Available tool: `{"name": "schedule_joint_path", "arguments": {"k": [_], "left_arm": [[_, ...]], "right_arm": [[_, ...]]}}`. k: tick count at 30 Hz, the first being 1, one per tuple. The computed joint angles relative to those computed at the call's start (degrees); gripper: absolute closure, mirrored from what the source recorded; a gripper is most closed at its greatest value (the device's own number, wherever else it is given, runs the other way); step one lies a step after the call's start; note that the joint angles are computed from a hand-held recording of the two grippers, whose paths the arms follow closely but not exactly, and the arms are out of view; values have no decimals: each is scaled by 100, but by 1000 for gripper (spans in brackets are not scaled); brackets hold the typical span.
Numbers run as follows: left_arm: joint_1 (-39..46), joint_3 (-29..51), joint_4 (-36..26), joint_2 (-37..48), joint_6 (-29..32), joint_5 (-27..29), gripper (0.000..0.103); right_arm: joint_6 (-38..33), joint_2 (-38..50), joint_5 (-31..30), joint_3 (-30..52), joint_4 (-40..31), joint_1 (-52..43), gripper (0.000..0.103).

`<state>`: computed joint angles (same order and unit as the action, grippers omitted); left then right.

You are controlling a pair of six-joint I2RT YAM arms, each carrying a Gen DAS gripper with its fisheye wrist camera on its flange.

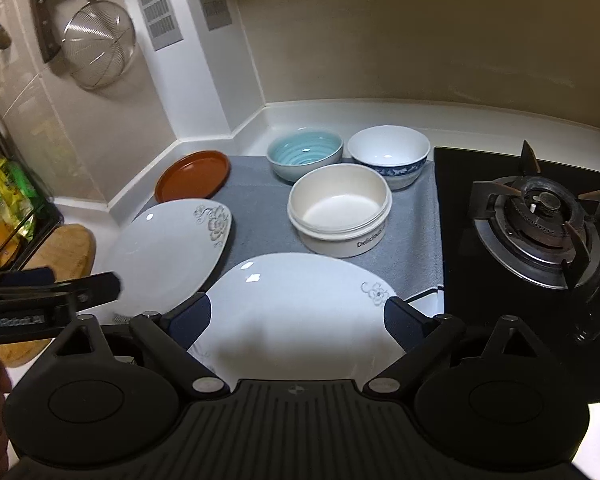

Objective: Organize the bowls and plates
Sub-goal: 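Position both grippers open above the white plates on the mat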

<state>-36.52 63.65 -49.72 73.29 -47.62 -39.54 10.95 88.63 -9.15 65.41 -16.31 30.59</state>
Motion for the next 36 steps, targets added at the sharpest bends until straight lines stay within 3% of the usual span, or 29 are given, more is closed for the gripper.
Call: {"name": "schedule_joint_path", "arguments": {"k": [9, 16, 24, 36], "left_arm": [[-61, 370, -530, 276, -212, -67, 2], [-112, 224, -481, 140, -172, -95, 2], [306, -60, 254, -102, 670, 219, 2], [1367, -495, 1046, -588, 2000, 1224, 2]], "right_arm": [[-97, -111, -160, -170, 75, -293, 11], [-84, -162, -193, -220, 42, -229, 11], [-34, -91, 33, 28, -26, -139, 11], [506, 128, 941, 587, -456, 528, 13]]}}
